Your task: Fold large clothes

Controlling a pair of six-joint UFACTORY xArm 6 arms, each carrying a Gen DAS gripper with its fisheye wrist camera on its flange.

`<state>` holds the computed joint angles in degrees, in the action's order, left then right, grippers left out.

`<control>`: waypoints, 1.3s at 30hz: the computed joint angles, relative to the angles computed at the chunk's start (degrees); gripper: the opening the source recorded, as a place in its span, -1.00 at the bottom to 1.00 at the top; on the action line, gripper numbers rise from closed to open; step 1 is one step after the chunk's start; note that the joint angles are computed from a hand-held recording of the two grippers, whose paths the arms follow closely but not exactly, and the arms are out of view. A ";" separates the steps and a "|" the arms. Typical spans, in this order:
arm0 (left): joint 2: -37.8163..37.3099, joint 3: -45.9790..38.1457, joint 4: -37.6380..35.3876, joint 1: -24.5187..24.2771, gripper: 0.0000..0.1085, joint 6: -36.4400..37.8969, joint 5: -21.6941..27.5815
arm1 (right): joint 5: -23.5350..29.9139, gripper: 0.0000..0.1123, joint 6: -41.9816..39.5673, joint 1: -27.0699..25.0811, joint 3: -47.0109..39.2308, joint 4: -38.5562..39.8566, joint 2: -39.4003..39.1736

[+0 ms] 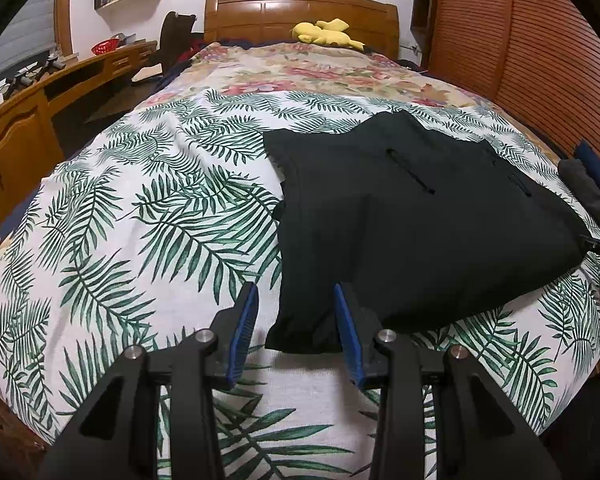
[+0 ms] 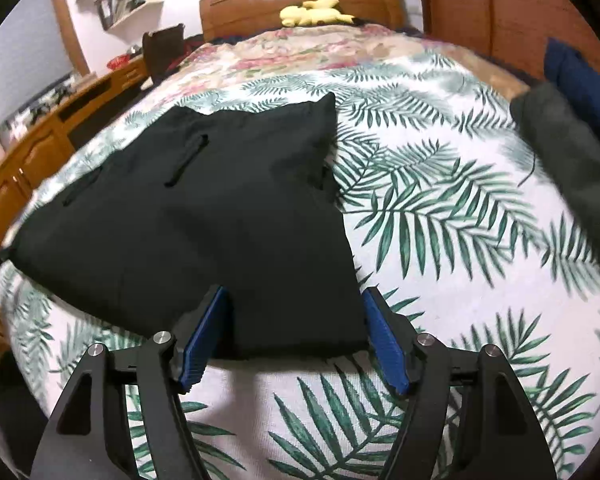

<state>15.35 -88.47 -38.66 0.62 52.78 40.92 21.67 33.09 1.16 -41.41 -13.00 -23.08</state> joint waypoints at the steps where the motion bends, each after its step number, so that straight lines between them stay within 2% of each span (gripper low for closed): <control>1: -0.15 0.26 -0.17 -0.05 -0.31 0.14 -0.28 | -0.33 0.21 -1.83 0.12 0.15 2.23 -0.01; 2: -0.28 0.47 -0.30 -0.08 -0.31 0.24 -0.48 | -0.79 0.14 -3.40 0.27 0.31 4.01 -0.09; 3: -0.36 0.53 -0.38 -0.07 -0.31 0.30 -0.47 | -1.07 -0.01 -3.39 0.62 0.41 3.93 -0.27; 4: -0.36 0.43 -0.56 -0.01 -0.31 0.48 -0.14 | -1.56 -0.26 -4.29 0.85 0.54 4.45 -0.50; 5: -0.24 0.12 -0.55 0.05 -0.31 0.45 0.23 | -1.66 -0.38 -4.33 1.04 0.39 4.08 -0.55; 7: -0.35 0.04 -0.89 0.10 -0.33 0.97 0.39 | -1.08 -0.76 -4.30 1.79 -0.15 2.39 -0.98; 8: -0.49 0.11 -1.25 0.12 -0.47 1.59 0.64 | 0.78 -0.78 -3.82 2.38 -1.25 -0.58 -1.05; 10: -0.82 0.31 -1.20 0.02 -0.67 1.94 0.44 | 1.24 -0.82 -0.57 3.05 -2.03 -5.93 -1.22; 14: -2.47 1.57 -3.14 0.27 -0.89 3.97 1.37 | 1.32 -0.85 0.40 3.13 -0.52 -7.34 -3.88; 19: -8.49 7.17 -7.51 0.69 -0.92 9.05 3.81 | 3.87 -0.86 5.34 3.29 3.72 -12.15 -11.06; 23: -13.50 12.86 -8.71 0.10 -0.92 11.52 1.94 | 7.80 -0.79 7.07 3.71 5.36 -13.34 -14.03; 26: -14.66 14.28 -8.80 -0.32 -0.92 11.54 0.46 | 10.45 -0.59 10.57 4.40 4.02 -17.45 -14.40; 29: -14.17 13.56 -9.05 -0.02 -0.92 10.76 1.31 | 11.61 -0.27 14.18 5.23 1.87 -22.44 -14.98; 31: -14.02 13.22 -9.23 0.17 -0.92 10.50 1.82 | 9.82 -0.21 12.92 5.61 0.35 -21.55 -14.26; 35: -14.24 13.56 -8.85 -0.17 -0.92 10.71 0.90 | 7.96 -0.18 14.50 9.02 -5.33 -25.10 -8.45; 39: -14.00 13.53 -8.47 -0.18 -0.92 10.40 0.85 | 3.23 -0.18 11.43 11.84 -10.67 -21.55 0.54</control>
<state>1.34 -74.94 -47.13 0.44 63.19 41.76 24.90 44.53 13.00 -52.08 -34.55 -22.54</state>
